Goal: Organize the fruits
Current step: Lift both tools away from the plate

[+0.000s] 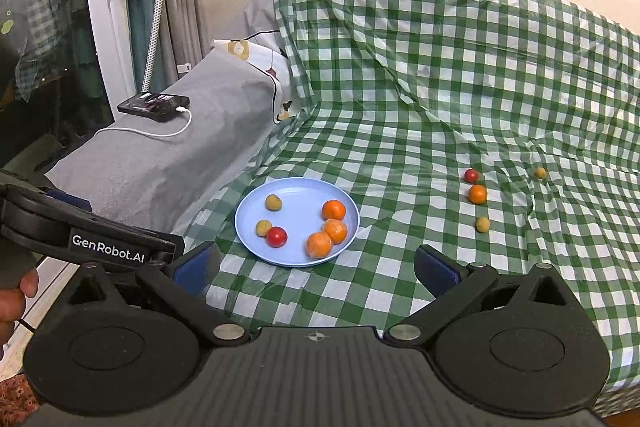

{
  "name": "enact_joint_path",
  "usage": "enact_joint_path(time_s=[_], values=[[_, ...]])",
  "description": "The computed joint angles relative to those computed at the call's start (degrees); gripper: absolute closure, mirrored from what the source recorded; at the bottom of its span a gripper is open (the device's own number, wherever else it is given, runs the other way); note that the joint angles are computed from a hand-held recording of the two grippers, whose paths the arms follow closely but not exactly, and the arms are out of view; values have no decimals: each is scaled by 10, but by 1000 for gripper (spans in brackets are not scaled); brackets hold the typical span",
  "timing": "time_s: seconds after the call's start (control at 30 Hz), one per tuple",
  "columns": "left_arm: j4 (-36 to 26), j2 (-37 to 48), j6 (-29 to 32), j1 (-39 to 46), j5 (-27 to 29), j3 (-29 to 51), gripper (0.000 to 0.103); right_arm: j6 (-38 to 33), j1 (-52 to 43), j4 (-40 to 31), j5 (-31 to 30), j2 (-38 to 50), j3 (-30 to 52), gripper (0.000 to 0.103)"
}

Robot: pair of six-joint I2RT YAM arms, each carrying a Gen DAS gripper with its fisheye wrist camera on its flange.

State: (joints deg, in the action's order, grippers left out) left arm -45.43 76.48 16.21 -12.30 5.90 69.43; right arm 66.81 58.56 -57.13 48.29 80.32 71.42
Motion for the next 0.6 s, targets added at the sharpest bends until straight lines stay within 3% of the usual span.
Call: enact_joint_path(time_s=[0.6], values=[[-3, 49, 6, -7, -14, 25, 0, -25, -33, 42, -36, -8, -29, 1]])
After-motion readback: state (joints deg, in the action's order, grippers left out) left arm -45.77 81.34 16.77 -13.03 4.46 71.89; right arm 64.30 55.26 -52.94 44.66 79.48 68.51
